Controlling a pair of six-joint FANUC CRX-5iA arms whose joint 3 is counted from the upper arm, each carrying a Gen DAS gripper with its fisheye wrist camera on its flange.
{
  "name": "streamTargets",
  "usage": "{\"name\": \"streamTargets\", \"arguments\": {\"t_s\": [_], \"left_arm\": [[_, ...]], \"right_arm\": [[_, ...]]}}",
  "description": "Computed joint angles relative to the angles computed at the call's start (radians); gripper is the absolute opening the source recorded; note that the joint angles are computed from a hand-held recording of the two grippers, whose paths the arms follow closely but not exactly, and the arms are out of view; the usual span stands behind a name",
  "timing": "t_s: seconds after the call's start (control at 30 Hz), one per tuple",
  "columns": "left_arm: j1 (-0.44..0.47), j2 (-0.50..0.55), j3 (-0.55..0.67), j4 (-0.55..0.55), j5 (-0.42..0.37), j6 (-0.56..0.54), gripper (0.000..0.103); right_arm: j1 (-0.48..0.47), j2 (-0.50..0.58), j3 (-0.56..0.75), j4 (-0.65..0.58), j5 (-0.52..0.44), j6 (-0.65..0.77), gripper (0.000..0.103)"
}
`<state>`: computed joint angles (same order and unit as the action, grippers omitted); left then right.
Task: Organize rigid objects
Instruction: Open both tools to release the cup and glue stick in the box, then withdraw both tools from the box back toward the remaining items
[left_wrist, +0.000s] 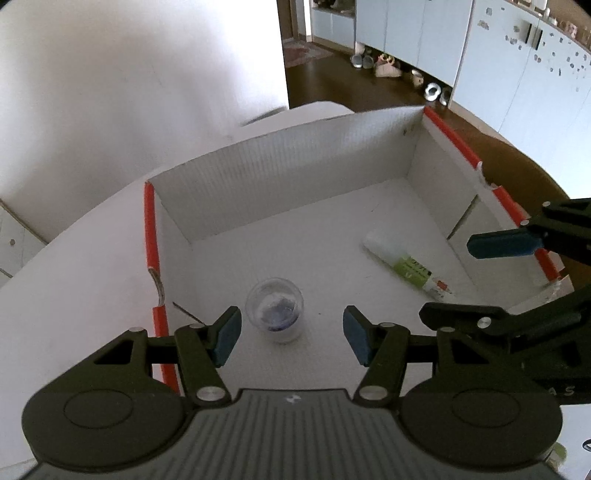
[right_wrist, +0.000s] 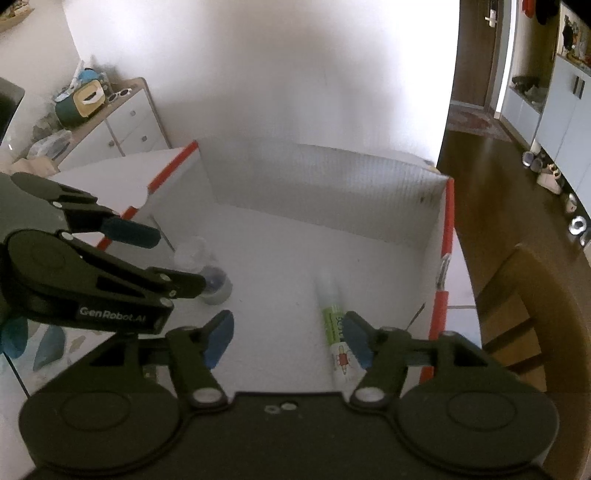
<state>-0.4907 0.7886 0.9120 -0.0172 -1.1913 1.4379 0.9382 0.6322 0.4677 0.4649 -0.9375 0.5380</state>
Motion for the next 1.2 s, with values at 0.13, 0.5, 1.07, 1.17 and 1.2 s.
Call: {"name": "streamTargets", "arguments": {"t_s": [0.13, 0.5, 1.07, 1.17, 1.2], "left_arm": [[0.002, -0.057, -0.085, 0.015, 0.055, 0.005, 0.064], [0.014, -0.217, -0.324, 0.059, 0.215, -0.014, 0.067], [0.040, -0.440, -0.656, 0.154, 0.432, -0.116, 0.079], [0.043, -0.472, -0.705, 0.172, 0.456, -0.148, 0.079], [0.046, -0.482, -0.723, 0.186, 0.463, -0.164, 0.079]], "right_arm": [[0.016, -0.026, -0.046, 0.058, 0.018, -0.067, 0.070], [0.057, -0.096, -0.168, 0.189, 0.050, -0.263, 0.081], [0.161, -0.156, -0.297, 0.434, -0.017, -0.599, 0.095], [0.180, -0.156, -0.300, 0.448, -0.038, -0.633, 0.097], [0.186, -0.157, -0.303, 0.453, -0.043, -0.647, 0.097]]}}
